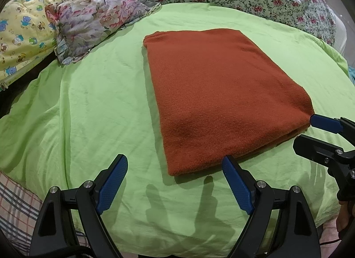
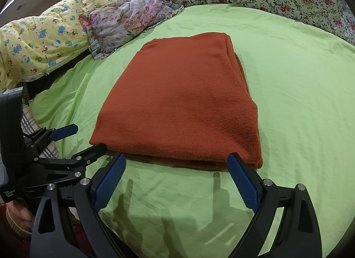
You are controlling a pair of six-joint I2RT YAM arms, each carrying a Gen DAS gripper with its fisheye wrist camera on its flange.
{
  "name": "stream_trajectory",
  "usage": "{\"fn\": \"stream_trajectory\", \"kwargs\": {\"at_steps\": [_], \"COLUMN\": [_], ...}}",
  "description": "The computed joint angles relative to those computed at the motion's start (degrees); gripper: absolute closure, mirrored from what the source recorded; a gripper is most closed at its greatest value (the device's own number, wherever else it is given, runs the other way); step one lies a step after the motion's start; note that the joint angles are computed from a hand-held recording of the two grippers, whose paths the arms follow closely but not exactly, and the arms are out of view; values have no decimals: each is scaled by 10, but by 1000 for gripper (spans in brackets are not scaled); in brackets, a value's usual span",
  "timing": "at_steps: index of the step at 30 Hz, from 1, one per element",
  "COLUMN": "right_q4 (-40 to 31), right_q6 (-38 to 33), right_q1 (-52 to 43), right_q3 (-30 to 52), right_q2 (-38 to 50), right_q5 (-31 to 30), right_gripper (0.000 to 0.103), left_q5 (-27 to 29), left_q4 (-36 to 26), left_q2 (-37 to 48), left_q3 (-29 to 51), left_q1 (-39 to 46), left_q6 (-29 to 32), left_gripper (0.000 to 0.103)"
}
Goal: Fold small clothes
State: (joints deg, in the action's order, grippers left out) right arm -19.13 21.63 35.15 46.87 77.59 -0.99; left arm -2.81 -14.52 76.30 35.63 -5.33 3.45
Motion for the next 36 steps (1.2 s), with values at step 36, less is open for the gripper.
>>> {"fn": "stream_trajectory", "kwargs": {"at_steps": [36], "right_q4": [-1], "right_q6": [6], "right_q1": [6], "right_q3": [2], "right_q2": [-2], "right_q5": [2], "right_gripper": [10], "left_q5": [-4], "left_q4": [-10], "left_q2": [-16], "left_q3": [-6], "left_q1": [-5], "left_q6": [-4], "left_gripper": [15]}}
